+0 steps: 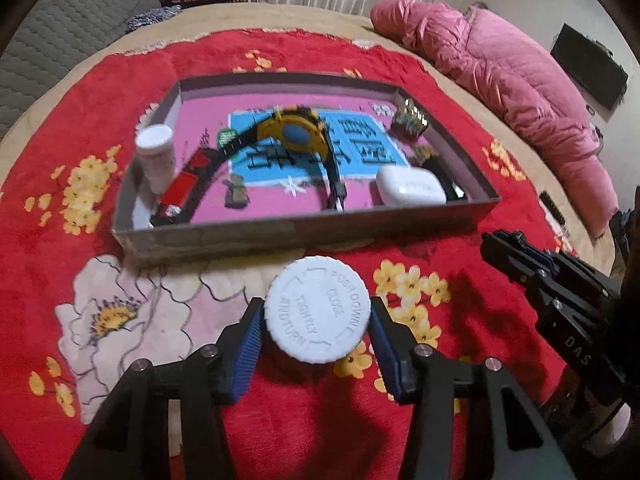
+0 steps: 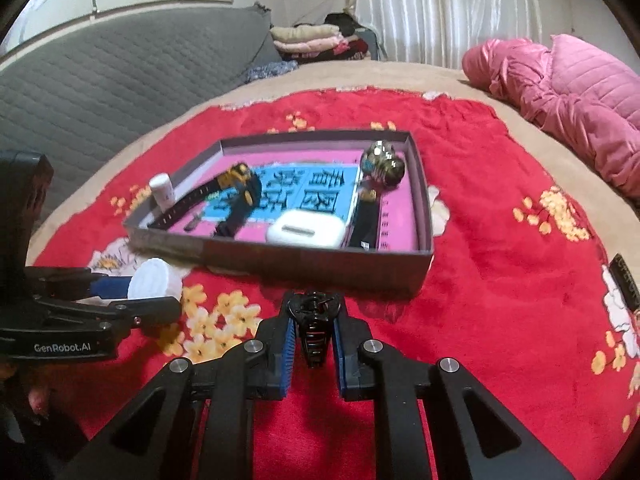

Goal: Organize rigid objects
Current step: 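Close right gripper on black clip while left gripper closes on white cap, then carry white cap with left gripper into the box while right carries black clip there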

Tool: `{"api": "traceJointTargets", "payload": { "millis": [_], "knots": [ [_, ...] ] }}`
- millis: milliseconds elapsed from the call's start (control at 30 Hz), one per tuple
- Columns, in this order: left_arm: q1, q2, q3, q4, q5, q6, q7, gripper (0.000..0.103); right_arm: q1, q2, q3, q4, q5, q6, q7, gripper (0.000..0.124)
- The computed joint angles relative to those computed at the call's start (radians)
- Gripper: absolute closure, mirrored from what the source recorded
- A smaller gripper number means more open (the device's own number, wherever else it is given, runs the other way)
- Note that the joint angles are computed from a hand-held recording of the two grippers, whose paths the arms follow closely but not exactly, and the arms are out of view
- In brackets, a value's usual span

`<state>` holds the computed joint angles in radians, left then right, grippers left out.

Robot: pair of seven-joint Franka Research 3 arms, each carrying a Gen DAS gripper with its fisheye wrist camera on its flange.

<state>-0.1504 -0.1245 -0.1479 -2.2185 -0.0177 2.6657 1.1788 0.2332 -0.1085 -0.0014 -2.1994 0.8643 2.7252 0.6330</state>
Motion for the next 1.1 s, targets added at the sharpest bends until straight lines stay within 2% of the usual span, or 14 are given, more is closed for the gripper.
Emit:
{"api": "traceJointTargets", "payload": {
  "millis": [467,1100],
  "knots": [
    [0.024,0.0,0.006,0.047,0.058,0.037,-0.054,0.052,0.018,0.014,0.006,0.078,0.086,0.003,-0.055,0.108],
    [0.051,0.047,0.013,0.092,0.073,0.061,-0.069,0.052,-0.001,0.087,0.029,0.176,0.093,0.005,-0.027,0.108]
  ]
}}
